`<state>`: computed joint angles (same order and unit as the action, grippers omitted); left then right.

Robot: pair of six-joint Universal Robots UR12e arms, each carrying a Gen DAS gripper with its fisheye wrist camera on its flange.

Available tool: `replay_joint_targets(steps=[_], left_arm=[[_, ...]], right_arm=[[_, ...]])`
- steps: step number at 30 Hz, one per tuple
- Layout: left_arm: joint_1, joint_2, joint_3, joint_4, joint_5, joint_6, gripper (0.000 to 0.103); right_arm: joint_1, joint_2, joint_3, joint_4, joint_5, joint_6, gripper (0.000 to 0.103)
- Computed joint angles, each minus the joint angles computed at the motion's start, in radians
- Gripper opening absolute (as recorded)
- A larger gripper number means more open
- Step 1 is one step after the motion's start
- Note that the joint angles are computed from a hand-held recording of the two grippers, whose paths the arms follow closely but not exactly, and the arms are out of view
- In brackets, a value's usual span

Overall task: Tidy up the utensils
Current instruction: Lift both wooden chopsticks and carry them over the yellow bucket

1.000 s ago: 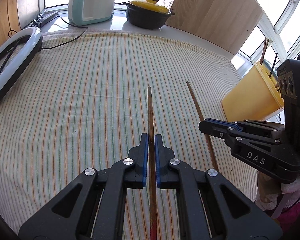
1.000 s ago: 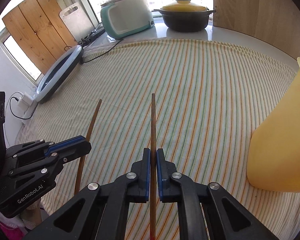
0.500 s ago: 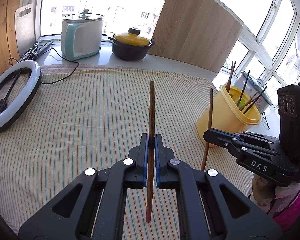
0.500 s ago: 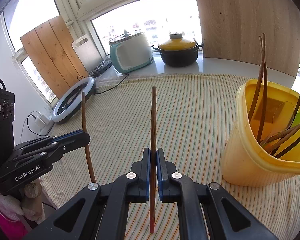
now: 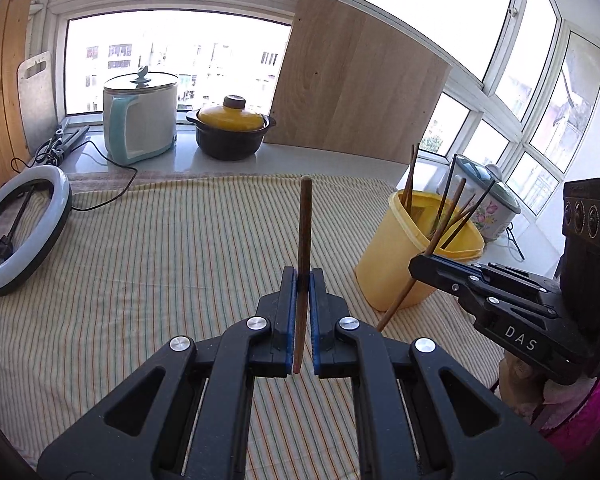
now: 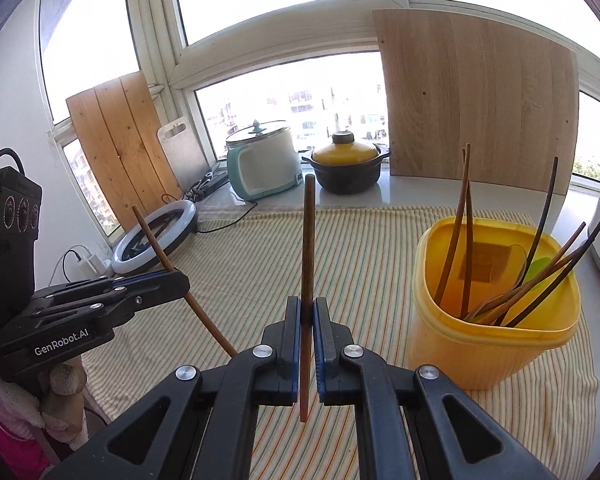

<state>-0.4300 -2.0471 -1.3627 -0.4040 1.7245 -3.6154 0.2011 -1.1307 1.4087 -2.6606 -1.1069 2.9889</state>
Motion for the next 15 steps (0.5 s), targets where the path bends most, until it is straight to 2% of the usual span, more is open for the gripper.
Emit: replay_joint_targets(steps=[9, 15], left_arm=[[-0.014, -0.006, 0.024, 0.040, 0.018, 0.054, 0.004], [-0.018, -0.010, 0.037, 0.073, -0.001, 0.062, 0.004]], right_arm=[[-0.027, -0.031, 0.025, -0.084, 0.034, 0.049, 0.003], [-0.048, -0.052, 0.040, -0.147, 0.046, 0.086, 0.004]])
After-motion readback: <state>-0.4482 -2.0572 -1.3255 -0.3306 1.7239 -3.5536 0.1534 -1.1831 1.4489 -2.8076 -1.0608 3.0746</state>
